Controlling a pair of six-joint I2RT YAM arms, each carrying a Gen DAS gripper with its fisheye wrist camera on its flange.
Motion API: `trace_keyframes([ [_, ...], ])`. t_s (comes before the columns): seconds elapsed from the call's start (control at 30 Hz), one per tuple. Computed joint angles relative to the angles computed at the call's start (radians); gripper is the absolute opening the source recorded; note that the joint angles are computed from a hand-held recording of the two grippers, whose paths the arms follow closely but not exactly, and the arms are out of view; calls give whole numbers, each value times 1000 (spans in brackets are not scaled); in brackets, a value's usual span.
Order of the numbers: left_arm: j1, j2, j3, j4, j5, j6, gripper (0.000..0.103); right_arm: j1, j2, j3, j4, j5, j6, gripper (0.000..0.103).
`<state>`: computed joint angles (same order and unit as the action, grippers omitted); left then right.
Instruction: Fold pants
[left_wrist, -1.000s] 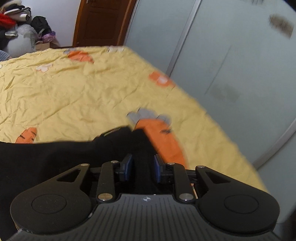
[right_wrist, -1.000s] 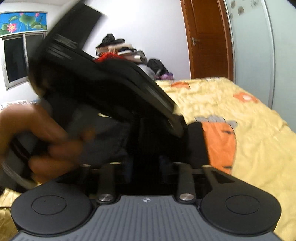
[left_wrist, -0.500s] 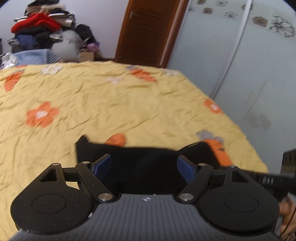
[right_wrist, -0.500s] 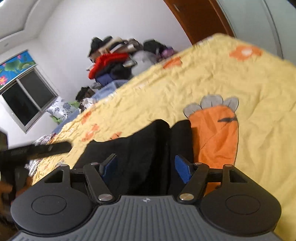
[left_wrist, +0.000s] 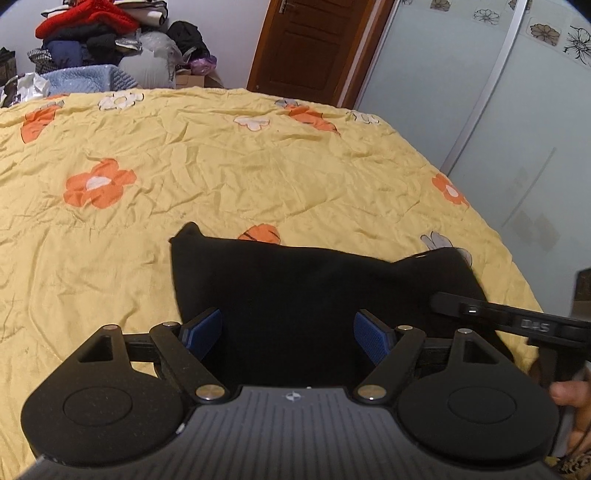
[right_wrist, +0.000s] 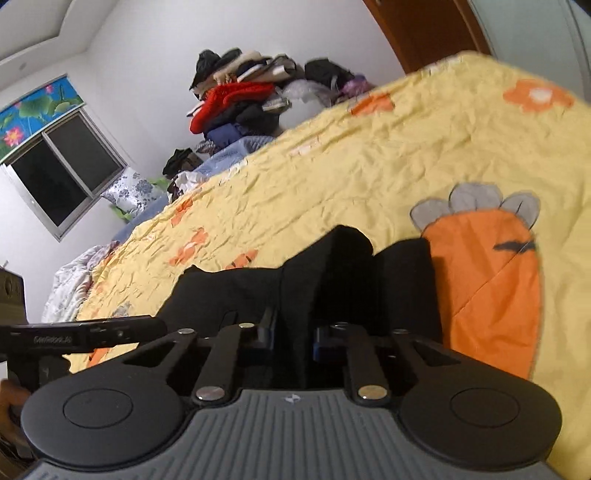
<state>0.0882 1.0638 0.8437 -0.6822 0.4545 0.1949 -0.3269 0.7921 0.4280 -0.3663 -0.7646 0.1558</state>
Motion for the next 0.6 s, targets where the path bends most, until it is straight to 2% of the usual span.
trace_keyframes([
  [0.07,11,1,5,-1,4,-5,83,-64,-58,2,-59,-37,-25,15],
  [0.17,24,9,5,8,11,-14,85,-188,-92,28,-185,-83,-137,15],
  [0.27,11,26,4,16,-13,-35,86,-231,-61,24,-202,-61,-174,16],
  [0.33,2,27,5,10,-10,-40,86,-221,-3,22,-168,-49,-162,29],
  [0.37,-2,20,3,10,-9,-36,86,-205,-14,24,-163,-6,-146,33],
  [0.4,-9,6,-2,16,-9,-27,86,-185,-55,23,-158,50,-127,43],
  [0.43,-16,-5,-6,28,-9,-21,86,-151,-126,18,-150,138,-100,48],
  [0.5,-37,-11,-5,53,-6,-25,86,-33,-270,14,-139,374,-53,48],
  [0.53,-52,-7,-6,70,-2,-32,86,20,-301,25,-139,432,-68,48],
  [0.6,-96,27,-4,109,-8,-39,89,72,-255,69,-158,357,-129,47],
])
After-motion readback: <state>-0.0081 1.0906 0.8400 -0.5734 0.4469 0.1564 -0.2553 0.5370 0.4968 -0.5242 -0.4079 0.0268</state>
